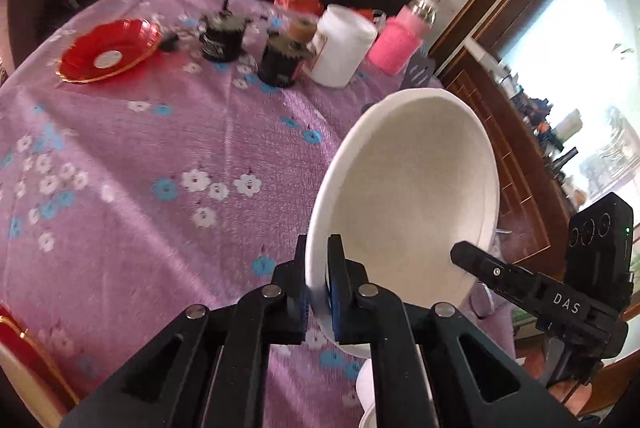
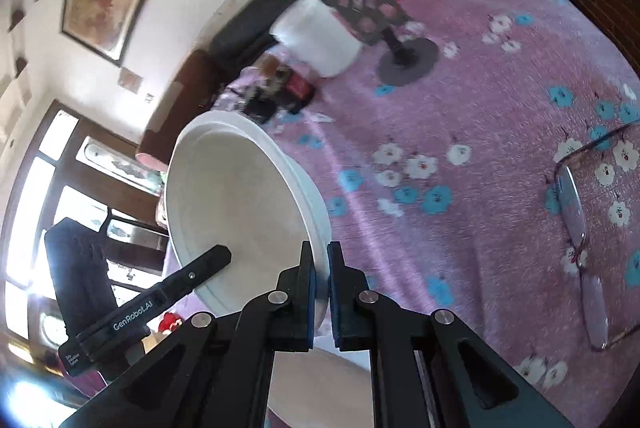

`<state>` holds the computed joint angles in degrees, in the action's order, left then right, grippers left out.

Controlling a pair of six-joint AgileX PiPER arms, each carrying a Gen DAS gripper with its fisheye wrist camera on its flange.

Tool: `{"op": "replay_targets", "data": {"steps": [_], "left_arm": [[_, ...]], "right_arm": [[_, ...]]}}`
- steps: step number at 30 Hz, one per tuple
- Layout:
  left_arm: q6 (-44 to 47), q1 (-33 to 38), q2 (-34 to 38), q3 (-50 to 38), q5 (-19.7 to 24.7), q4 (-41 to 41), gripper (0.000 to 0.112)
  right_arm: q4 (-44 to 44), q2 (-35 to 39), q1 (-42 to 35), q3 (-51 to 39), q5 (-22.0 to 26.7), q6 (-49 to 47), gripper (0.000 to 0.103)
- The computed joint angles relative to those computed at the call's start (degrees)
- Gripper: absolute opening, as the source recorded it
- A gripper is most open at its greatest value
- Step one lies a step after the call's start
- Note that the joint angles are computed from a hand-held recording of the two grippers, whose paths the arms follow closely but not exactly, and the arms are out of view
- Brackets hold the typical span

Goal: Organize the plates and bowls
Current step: 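Carry the white bowl over the stacked bowls and lower it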

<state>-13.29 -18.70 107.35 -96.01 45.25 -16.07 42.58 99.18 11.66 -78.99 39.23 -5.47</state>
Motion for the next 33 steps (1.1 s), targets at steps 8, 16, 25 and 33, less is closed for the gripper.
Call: {"op": "replay_targets", "data": {"steps": [8,16,25,33], "left_arm": [[-0.8,0.8,-12.5,12.4,-8.2,4.0,0.008],[6.0,6.1,-27.6,30.2,-12.0,-1.3,0.013],[15.7,16.9,-44.2,44.2,-9.3,-6.1,0.018],[39.1,41.7,-53.2,49.9,3.9,-23.0,0.018]], "right_arm": [[-12.9,-5.7,9.9,1.6,-9.5,9.5,0.007],[-4.9,-8.6,17.4,7.0,-12.9,5.2,0.008],[-3.3,-7.0,28.6,8.5,-19.0,4.9,0.008],[-3.9,-0.1,36.4,1.9,-18.2,6.7,0.01]]}}
